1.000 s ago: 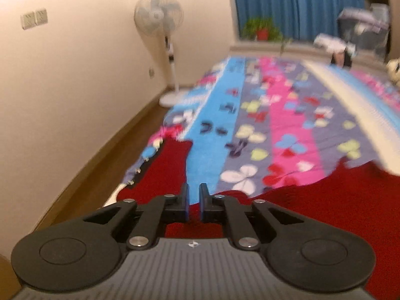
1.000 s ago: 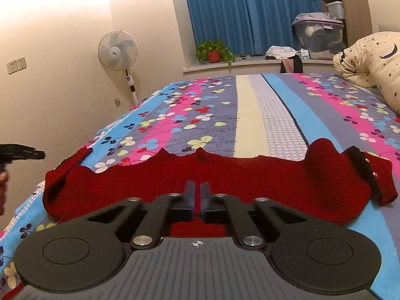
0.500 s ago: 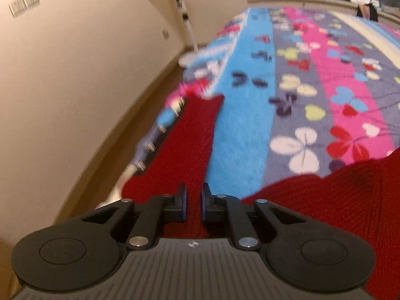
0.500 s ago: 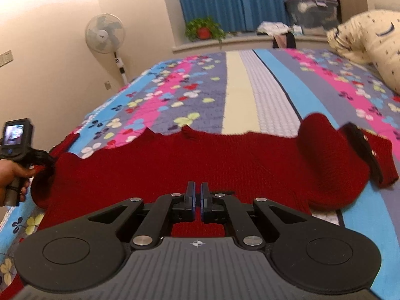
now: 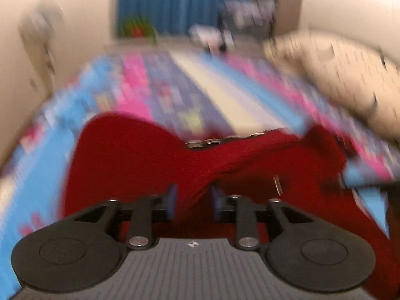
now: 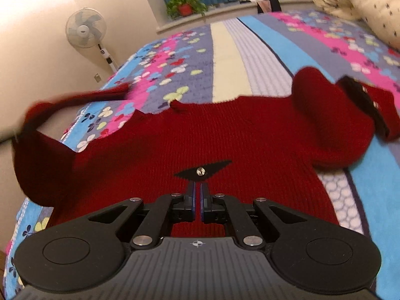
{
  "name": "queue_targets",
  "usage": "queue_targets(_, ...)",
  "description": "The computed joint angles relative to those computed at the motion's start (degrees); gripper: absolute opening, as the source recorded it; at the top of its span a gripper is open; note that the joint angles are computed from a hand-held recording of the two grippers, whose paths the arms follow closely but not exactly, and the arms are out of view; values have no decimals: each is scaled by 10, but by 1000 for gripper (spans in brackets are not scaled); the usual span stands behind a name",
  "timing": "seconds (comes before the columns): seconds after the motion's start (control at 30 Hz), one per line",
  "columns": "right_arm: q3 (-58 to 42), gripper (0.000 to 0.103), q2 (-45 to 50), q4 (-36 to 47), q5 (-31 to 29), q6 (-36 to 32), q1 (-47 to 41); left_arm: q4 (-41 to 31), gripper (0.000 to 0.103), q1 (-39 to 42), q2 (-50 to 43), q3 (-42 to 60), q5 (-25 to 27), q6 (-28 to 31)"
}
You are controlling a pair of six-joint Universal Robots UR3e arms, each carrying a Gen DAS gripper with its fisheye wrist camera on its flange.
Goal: Fold small clothes
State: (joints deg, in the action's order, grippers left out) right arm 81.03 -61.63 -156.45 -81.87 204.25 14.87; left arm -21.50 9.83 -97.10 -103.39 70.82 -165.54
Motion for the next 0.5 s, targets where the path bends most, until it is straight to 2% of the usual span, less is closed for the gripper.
queue_targets(0.03,1,3,2,5,4,11,-3,13,35,-2,16,-35,4,11)
queue_targets(0.1,3,6,6,16,10,33,-9,34,35,24,66,-105,-25,33)
queue_targets(0.17,11,6,9,14,25,54,-19,46,35,73,117,-158,-60,36)
queue_targets(0.23,7,6,16,19,33,62,-24,69,36,112,144,-191,-63,24)
queue_targets(0.3,-3,7,27,25,25,64,-23,80,36,131,131,-180,-34,-14)
queue_targets(0.4,-27,23,48,49,2,65,-14,63,36,126,71,-107,26,-82)
queue_targets(0.5,-45,23,67,41,-17,41,-2,40,36,135,20,-45,33,-121)
